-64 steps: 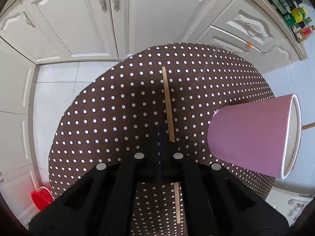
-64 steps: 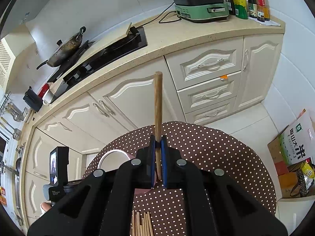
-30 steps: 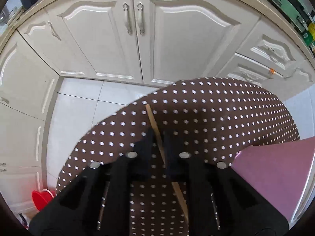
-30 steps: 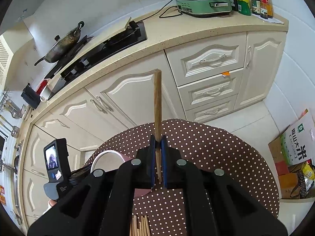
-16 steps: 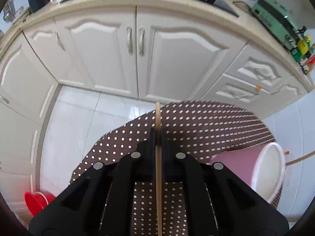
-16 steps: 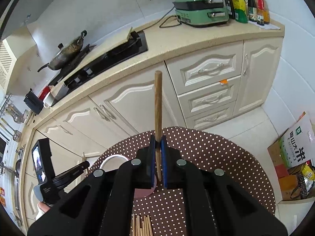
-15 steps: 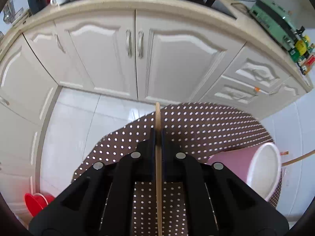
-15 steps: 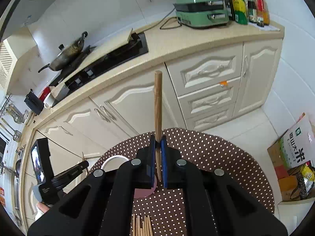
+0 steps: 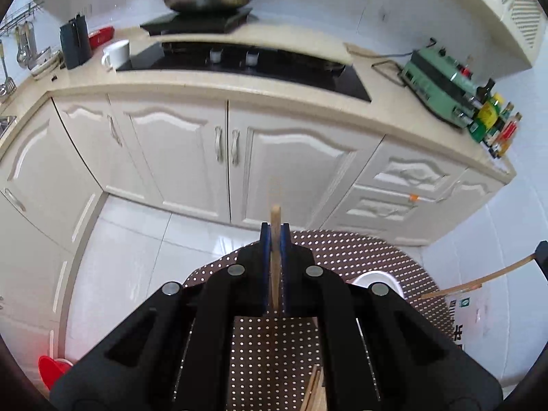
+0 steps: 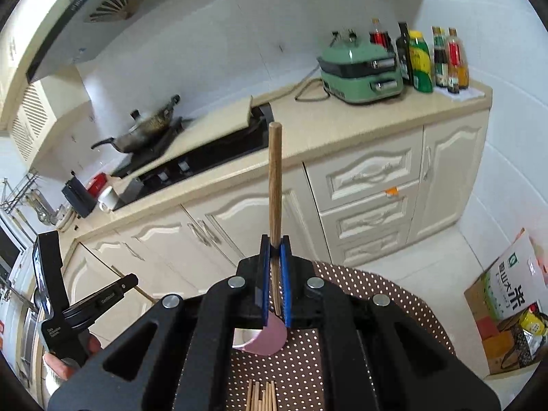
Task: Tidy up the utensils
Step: 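Lower the chopsticks into the pink cup and open both grippers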
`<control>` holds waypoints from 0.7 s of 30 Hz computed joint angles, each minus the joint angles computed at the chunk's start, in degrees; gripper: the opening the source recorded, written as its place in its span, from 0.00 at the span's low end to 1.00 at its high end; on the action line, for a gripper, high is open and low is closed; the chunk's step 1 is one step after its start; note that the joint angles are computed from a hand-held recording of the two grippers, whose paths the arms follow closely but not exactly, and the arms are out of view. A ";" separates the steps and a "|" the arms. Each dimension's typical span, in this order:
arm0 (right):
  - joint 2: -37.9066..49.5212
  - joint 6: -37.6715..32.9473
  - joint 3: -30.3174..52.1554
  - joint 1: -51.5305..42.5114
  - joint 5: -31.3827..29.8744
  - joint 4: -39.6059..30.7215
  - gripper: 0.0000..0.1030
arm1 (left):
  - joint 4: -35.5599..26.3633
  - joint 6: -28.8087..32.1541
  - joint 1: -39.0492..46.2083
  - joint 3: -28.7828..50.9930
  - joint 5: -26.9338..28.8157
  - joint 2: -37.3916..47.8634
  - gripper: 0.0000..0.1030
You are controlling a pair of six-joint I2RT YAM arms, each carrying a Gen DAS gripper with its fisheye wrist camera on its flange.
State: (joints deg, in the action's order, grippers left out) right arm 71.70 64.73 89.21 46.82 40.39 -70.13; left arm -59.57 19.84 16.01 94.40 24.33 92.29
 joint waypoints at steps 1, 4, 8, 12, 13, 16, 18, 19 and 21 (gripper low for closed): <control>0.22 -0.08 0.96 0.43 0.54 -0.48 0.05 | -0.62 0.17 0.28 0.68 0.35 -0.20 0.05; 1.35 -0.59 4.30 2.32 2.75 -1.92 0.05 | -3.24 0.65 1.48 3.57 2.10 -0.90 0.05; 3.11 -0.92 8.83 4.33 5.26 -4.37 0.05 | -7.91 1.25 2.68 9.21 4.89 -0.56 0.05; 4.45 -1.58 12.78 5.63 6.88 -5.78 0.05 | -12.50 2.11 3.44 14.92 8.11 -0.11 0.05; 4.74 -1.69 13.64 6.04 7.34 -6.19 0.05 | -13.15 2.09 3.48 15.86 8.56 -0.19 0.05; 5.82 -3.16 16.23 6.63 8.00 -6.45 0.05 | -15.89 1.66 3.72 20.23 10.34 0.09 0.05; 6.25 -4.09 17.12 6.45 7.77 -6.05 0.05 | -18.29 1.13 3.76 23.54 11.65 0.81 0.05; 6.31 -4.31 17.31 6.51 7.79 -5.95 0.05 | -19.17 0.96 3.60 24.81 12.20 0.96 0.05; 6.54 -4.85 17.39 6.53 7.72 -5.63 0.05 | -19.79 0.69 2.86 26.36 12.44 0.76 0.05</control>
State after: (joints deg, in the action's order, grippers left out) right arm 78.24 59.88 106.60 53.35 48.11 -75.76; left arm -79.36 20.54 18.87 120.76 36.77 93.04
